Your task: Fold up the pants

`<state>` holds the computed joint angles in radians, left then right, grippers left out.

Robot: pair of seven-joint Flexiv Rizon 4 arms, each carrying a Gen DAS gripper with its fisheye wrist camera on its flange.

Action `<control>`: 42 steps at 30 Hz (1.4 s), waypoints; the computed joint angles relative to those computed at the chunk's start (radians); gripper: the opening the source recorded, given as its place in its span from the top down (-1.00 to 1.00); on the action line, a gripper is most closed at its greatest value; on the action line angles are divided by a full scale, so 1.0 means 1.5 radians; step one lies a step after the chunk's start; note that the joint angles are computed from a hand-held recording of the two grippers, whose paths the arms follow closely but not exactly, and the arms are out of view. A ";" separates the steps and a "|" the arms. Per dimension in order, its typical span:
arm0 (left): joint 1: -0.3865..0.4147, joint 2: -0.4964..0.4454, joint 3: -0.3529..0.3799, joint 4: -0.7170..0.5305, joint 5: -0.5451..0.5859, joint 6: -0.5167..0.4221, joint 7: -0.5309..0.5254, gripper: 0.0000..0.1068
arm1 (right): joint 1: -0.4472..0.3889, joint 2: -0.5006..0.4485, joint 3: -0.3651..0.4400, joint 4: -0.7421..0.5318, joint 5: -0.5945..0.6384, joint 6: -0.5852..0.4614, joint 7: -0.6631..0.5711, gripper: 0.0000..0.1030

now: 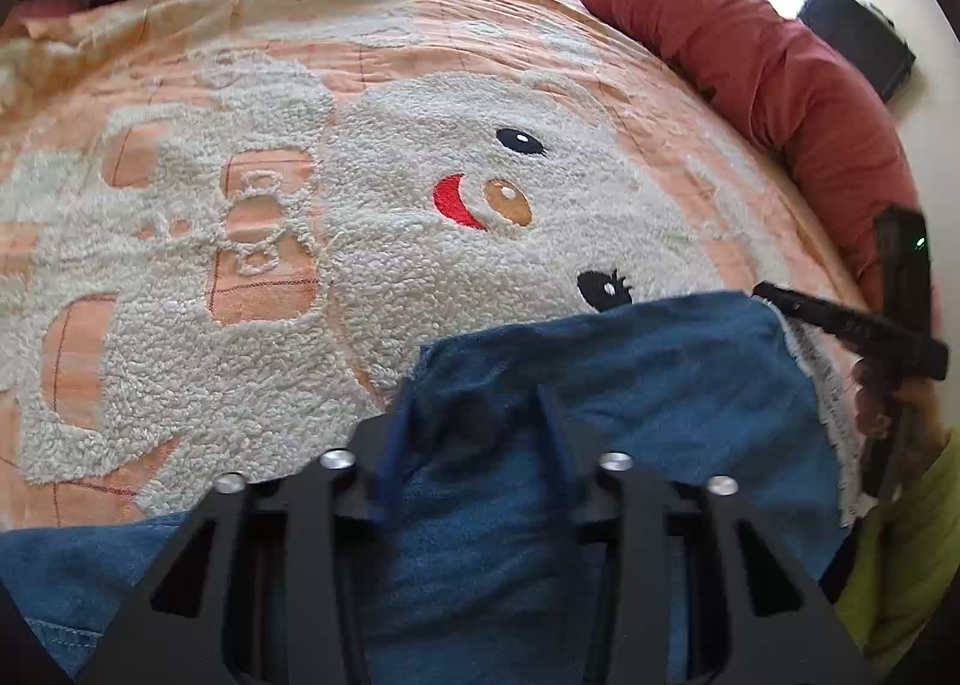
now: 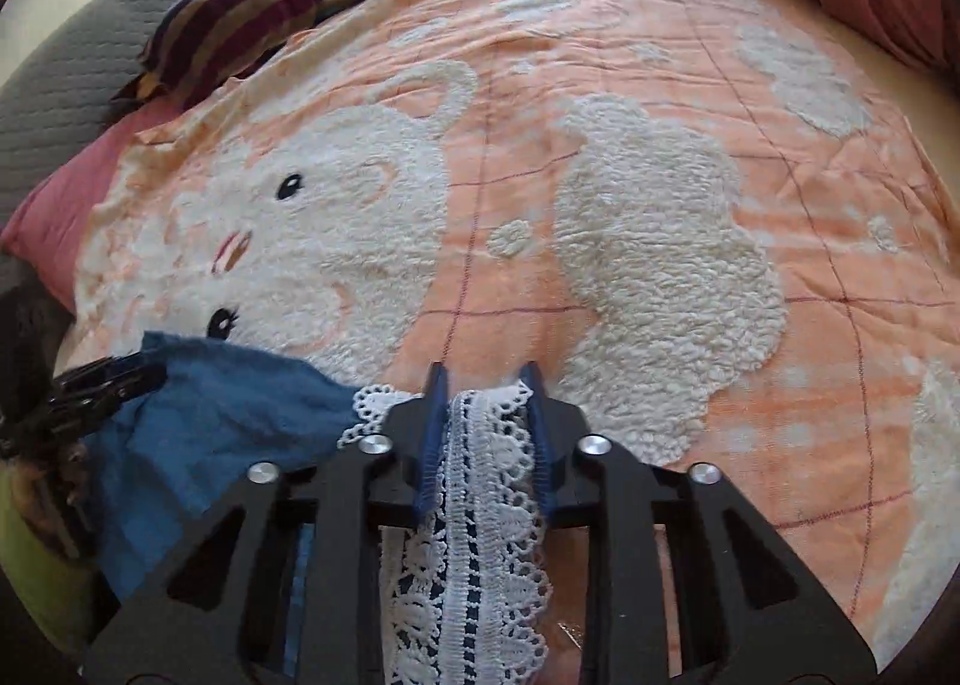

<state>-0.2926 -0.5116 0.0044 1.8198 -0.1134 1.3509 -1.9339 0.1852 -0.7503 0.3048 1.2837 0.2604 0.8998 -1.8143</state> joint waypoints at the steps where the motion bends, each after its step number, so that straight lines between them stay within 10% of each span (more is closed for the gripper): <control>1: -0.014 0.001 0.017 -0.004 0.015 -0.002 -0.009 0.76 | -0.005 0.007 0.005 0.011 0.008 0.015 -0.008 0.82; 7: -0.097 0.004 0.118 -0.056 0.136 -0.025 -0.089 0.77 | 0.011 0.055 -0.007 0.093 -0.002 0.192 -0.020 0.89; 15: -0.083 -0.028 0.106 -0.096 0.182 -0.076 -0.140 0.67 | 0.062 -0.005 -0.070 0.045 -0.154 0.112 0.091 0.79; 25: -0.121 0.047 0.147 -0.037 0.277 -0.042 -0.231 0.08 | -0.049 0.090 0.014 0.157 -0.057 0.223 0.121 0.20; 32: -0.140 0.127 0.082 0.042 0.352 -0.014 -0.206 0.01 | -0.132 0.211 0.092 0.271 0.050 0.112 -0.037 0.12; 42: -0.154 0.120 0.019 0.074 0.321 0.002 -0.114 0.01 | -0.047 0.261 0.001 0.339 0.057 0.063 -0.036 0.21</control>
